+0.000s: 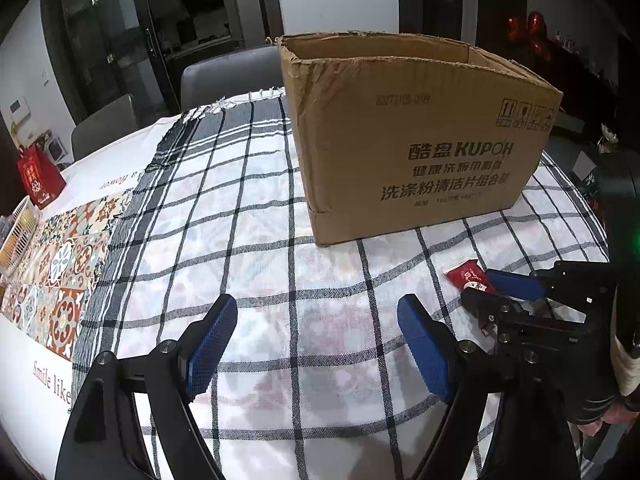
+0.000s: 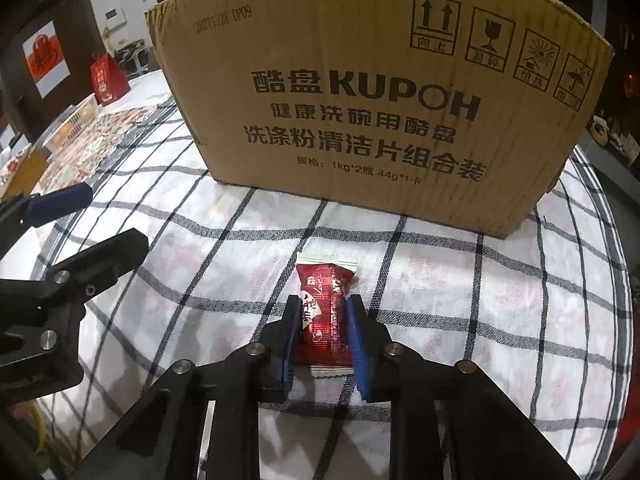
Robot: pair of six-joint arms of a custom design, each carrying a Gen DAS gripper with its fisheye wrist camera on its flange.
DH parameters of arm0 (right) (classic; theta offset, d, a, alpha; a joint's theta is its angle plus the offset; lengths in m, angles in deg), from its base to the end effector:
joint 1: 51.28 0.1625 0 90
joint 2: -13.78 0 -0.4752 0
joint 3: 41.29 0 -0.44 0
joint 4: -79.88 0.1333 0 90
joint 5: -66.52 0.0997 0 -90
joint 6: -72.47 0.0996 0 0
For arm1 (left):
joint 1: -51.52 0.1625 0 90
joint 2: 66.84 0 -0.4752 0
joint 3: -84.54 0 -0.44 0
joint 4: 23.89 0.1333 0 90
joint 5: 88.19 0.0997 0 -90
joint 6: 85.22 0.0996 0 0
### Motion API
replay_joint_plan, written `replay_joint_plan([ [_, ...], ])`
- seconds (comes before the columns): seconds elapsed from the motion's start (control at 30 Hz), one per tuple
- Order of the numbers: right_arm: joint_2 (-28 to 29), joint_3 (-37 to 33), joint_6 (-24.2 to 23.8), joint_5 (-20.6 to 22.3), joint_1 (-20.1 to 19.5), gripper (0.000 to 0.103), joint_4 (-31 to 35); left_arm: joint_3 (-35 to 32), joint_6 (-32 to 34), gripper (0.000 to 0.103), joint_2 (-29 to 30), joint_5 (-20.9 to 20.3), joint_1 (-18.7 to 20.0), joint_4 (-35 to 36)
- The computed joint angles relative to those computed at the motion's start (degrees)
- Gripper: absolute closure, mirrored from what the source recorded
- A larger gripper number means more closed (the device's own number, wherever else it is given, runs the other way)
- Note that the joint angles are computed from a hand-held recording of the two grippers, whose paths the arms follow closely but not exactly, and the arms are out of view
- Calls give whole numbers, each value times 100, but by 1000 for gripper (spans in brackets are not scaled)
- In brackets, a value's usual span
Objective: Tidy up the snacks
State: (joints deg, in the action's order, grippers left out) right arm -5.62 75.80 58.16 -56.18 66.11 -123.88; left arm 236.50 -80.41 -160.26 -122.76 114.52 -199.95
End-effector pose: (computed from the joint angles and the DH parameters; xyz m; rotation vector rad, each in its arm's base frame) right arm 0.3044 -0.4148 -0.1686 0.8157 -2.4410 0.4466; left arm 0.0485 -0.3791 0.2575 0.3266 2.1659 -0.7417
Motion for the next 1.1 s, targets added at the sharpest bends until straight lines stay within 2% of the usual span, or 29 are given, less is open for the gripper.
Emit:
replay_joint_plan([
  [0.3,-194,229,55,71,111,80,-349,46,-62,21,-214,70,-197,100],
  [0.63,-557,436,-89,105,439,80,-975,67,-25,21,-784,137,-714,265],
  [0.83,-764,431,-97,162,604,80,-1248,5,249,21,-858,302,-1009,39],
  [1.1,-930,267,-176,136,712,80,-1459,-232,770,21,-670,383,-1163,-493],
])
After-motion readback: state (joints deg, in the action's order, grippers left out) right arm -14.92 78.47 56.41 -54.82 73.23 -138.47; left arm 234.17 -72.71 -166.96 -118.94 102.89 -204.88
